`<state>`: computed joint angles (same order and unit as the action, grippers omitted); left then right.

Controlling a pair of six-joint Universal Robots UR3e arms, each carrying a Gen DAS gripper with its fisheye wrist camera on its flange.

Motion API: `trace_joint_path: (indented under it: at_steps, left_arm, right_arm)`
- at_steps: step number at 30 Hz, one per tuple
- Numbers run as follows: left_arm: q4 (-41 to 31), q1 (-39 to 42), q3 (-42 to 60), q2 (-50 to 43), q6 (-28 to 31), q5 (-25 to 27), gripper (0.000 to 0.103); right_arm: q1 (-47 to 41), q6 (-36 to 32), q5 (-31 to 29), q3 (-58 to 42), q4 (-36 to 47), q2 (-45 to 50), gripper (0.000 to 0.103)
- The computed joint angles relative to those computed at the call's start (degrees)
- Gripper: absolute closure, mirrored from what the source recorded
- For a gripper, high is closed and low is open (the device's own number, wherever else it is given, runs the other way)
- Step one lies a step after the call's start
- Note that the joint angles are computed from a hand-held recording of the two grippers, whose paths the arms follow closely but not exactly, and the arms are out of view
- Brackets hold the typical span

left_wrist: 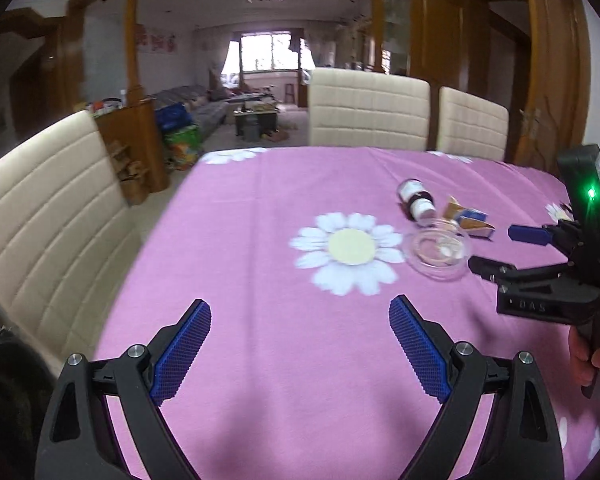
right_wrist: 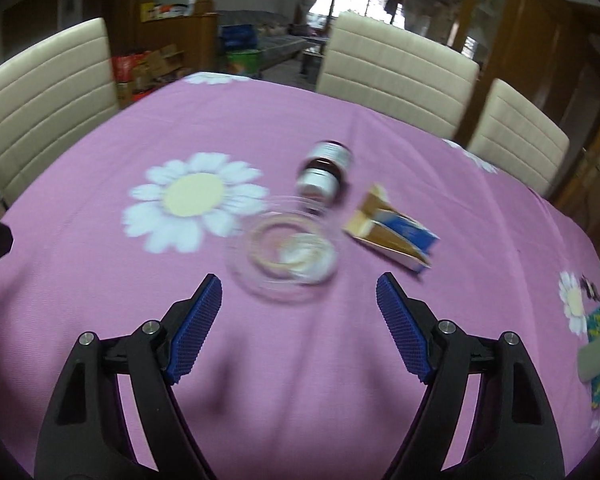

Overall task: Collect trash
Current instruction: 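Move both grippers back to the table toward the lid and cap, then grasp the clear round lid with the left gripper while the right grasps the white cap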

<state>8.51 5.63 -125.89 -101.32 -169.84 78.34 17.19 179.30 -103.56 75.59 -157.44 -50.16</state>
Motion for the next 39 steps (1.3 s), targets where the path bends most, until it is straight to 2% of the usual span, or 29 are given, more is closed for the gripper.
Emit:
trace_joint_path:
  at_steps: [5, 9, 13, 17, 19, 23, 28, 30, 31, 32, 33, 35, 37, 39]
  left_arm:
    - [-3.46, -9.1, 11.64, -9.33, -0.08, 3.97, 0.014]
    - [-6.83, -13.38, 20.73, -15.93, -0.61, 3.5, 0.014]
    - [-13.7, -17.54, 31.23, -22.1, 1.94, 4.32, 0.014]
    - [-15.98, -21.73, 40.48, -28.63, 4.41, 9.86, 0.014]
    - [-17.35, -22.3, 43.72, -30.88, 5.35, 10.84, 0.014]
    - [-25.65, -21.93, 50.73, -34.05, 5.07, 10.17, 0.014]
    - [-26.44, -21.59, 53.19, -35.43, 4.0, 11.49, 0.015]
    - [-26.2, -20.92, 52.92, -35.23, 3.79, 10.74, 0.024]
    - [-26.26, -20.69, 52.9, -35.27, 3.83, 10.69, 0.035]
    - [-27.06, -20.42, 53.15, -35.31, 4.03, 10.68, 0.051]
    - [-27.87, -20.23, 53.28, -35.33, 4.12, 10.86, 0.06]
    - [-27.35, -19.57, 52.52, -34.97, 4.56, 10.38, 0.069]
    - [-25.71, -19.15, 50.73, -34.2, 5.87, 10.33, 0.072]
    - [-22.95, -19.02, 48.18, -33.14, 6.47, 11.45, 0.08]
  right_arm:
    - [-5.16, -2.16, -0.53, 1.96, -0.68, 0.3, 0.034]
    - [-8.67, -3.33, 1.4, 2.29, -0.58, 0.96, 0.036]
    - [-10.7, -4.82, 3.18, 2.14, -0.77, 1.41, 0.036]
    - [-11.56, -5.52, 4.35, 2.03, -0.49, 1.47, 0.036]
    - [-11.77, -5.23, 4.51, 2.24, -0.56, 1.55, 0.036]
    - [-12.05, -4.78, 5.56, 2.43, -0.48, 1.79, 0.036]
    - [-11.18, -5.27, 7.67, -0.15, 0.75, 2.71, 0.036]
    - [-10.41, -5.38, 7.47, -1.79, 1.46, 3.45, 0.036]
    - [-10.17, -5.51, 7.62, -2.72, 1.96, 3.89, 0.036]
    - [-9.88, -5.66, 7.61, -4.07, 2.68, 4.63, 0.036]
    - [-9.52, -5.6, 7.29, -5.3, 3.28, 5.33, 0.036]
    - [-9.28, -5.35, 7.23, -7.26, 4.41, 6.4, 0.036]
    - [-9.21, -4.57, 7.62, -8.89, 5.37, 7.15, 0.036]
    - [-9.97, -4.4, 11.53, -8.11, 5.64, 6.32, 0.036]
